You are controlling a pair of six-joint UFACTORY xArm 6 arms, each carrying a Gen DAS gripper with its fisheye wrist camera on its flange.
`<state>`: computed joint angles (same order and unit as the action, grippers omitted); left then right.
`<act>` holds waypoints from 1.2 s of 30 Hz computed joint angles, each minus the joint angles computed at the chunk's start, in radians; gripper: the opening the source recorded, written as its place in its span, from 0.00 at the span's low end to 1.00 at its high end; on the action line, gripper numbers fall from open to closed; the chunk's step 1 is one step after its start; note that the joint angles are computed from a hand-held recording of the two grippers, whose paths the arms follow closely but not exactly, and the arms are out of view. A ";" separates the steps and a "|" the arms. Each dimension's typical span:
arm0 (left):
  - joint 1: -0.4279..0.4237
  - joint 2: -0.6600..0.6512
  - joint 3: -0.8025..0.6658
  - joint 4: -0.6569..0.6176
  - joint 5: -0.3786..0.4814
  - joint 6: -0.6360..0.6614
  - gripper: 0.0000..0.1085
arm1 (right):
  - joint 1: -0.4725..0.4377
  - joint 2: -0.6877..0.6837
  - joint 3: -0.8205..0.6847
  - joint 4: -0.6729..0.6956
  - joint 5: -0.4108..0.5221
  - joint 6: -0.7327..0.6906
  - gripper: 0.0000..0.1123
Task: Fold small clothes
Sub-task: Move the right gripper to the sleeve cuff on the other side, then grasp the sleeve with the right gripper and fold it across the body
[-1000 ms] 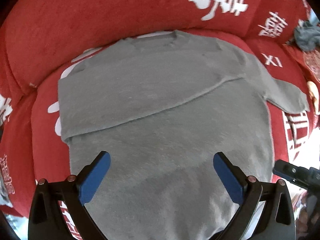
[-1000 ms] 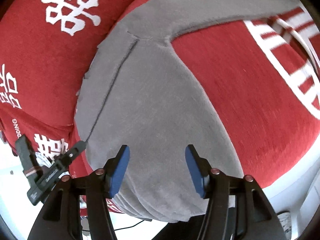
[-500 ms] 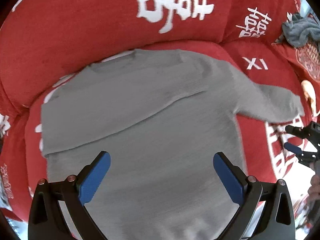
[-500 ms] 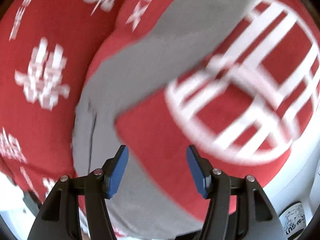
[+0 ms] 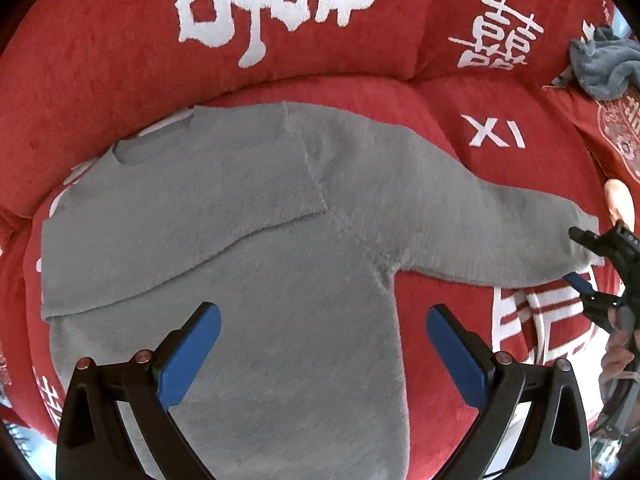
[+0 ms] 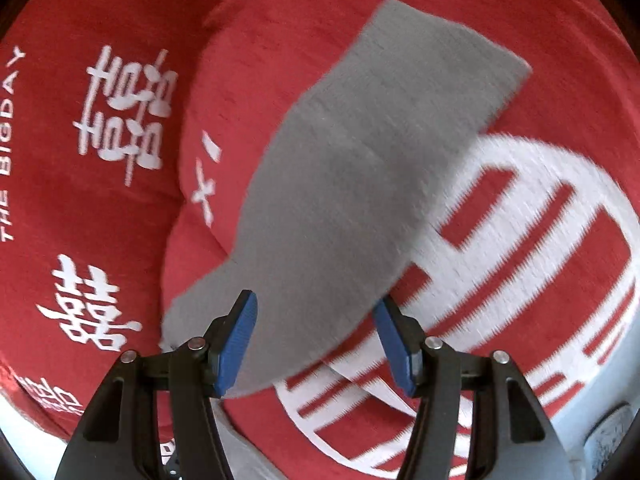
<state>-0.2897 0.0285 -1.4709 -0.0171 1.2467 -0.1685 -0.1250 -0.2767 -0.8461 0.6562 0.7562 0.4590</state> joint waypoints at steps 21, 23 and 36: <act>0.216 0.025 -0.003 -0.093 0.060 0.072 0.95 | 0.157 0.229 -0.368 0.104 -0.075 -0.218 0.08; 0.261 0.019 0.000 -0.094 0.055 0.114 0.95 | 0.230 0.296 -0.483 0.090 -0.074 -0.260 0.08; 0.575 -0.014 0.067 -0.035 0.014 0.252 0.95 | 0.679 0.926 -1.284 -0.225 0.309 -0.252 0.08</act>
